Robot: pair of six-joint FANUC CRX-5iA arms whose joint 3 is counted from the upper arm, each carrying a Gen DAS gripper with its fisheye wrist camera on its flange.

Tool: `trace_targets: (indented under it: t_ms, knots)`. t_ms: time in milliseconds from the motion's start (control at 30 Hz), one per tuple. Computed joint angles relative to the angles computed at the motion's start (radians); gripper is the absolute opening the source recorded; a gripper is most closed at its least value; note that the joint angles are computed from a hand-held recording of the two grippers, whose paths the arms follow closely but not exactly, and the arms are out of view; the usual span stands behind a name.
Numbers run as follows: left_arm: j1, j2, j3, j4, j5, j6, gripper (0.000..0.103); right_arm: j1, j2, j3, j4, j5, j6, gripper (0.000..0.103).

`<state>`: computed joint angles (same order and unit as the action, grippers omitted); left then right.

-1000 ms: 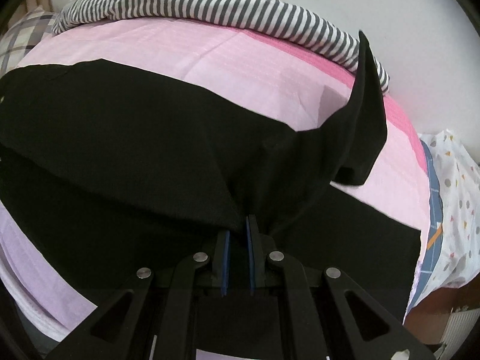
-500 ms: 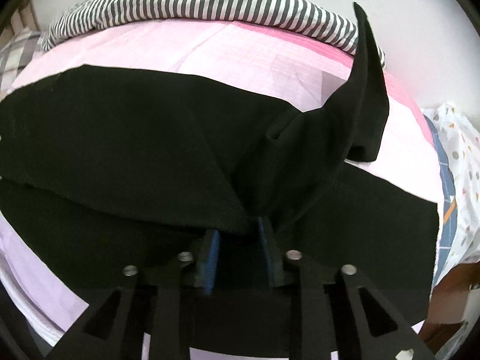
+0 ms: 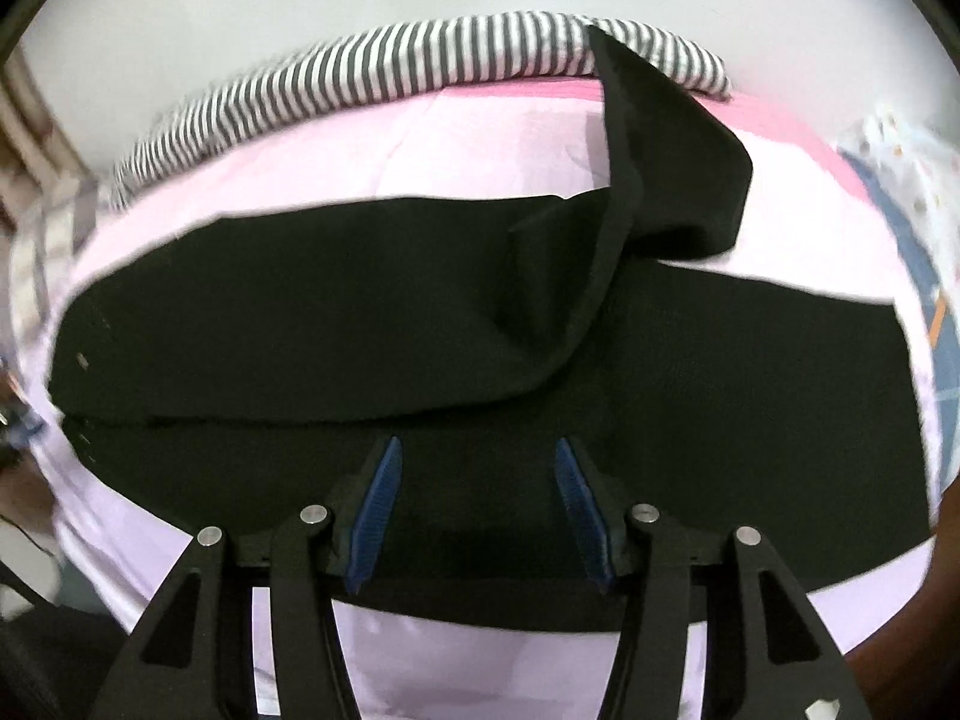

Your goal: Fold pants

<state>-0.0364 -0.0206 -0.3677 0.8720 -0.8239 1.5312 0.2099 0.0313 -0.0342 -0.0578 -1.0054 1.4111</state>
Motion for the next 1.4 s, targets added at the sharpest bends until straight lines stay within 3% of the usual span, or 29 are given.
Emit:
trace_targets:
  t_ms: [200, 467, 600, 700, 1000, 1067, 1167, 1200, 1233, 1400]
  knots:
    - [-0.06, 0.055, -0.007, 0.11, 0.086, -0.001, 0.042, -0.021, -0.019, -0.022, -0.001, 0.014, -0.079, 0.051]
    - [-0.077, 0.096, -0.009, 0.128, 0.131, 0.029, 0.042, -0.023, 0.025, 0.02, 0.081, 0.028, -0.158, 0.051]
    - [-0.089, 0.09, -0.04, 0.185, 0.171, -0.003, 0.04, -0.006, 0.105, 0.083, 0.218, 0.047, -0.242, 0.053]
    - [-0.091, 0.091, -0.036, 0.161, 0.183, -0.001, 0.029, 0.0, 0.186, 0.155, 0.312, 0.041, -0.283, 0.053]
    - [-0.084, 0.108, 0.017, 0.058, 0.162, 0.046, 0.025, -0.009, 0.431, 0.45, 0.405, -0.071, -0.284, 0.053]
    - [-0.081, 0.114, 0.029, 0.041, 0.154, 0.055, 0.025, -0.011, 0.476, 0.513, 0.395, -0.105, -0.277, 0.05]
    - [-0.077, 0.129, 0.063, 0.0, 0.137, 0.077, 0.025, -0.02, 0.521, 0.584, 0.382, -0.143, -0.273, 0.026]
    - [-0.076, 0.13, 0.068, -0.009, 0.135, 0.082, 0.024, -0.03, 0.53, 0.605, 0.357, -0.152, -0.258, 0.011]
    - [-0.075, 0.131, 0.074, -0.021, 0.131, 0.088, 0.023, -0.035, 0.533, 0.616, 0.344, -0.158, -0.255, 0.004]
    - [-0.061, 0.15, 0.127, -0.079, 0.095, 0.125, 0.021, -0.058, 0.456, 0.532, 0.366, -0.117, -0.308, 0.002]
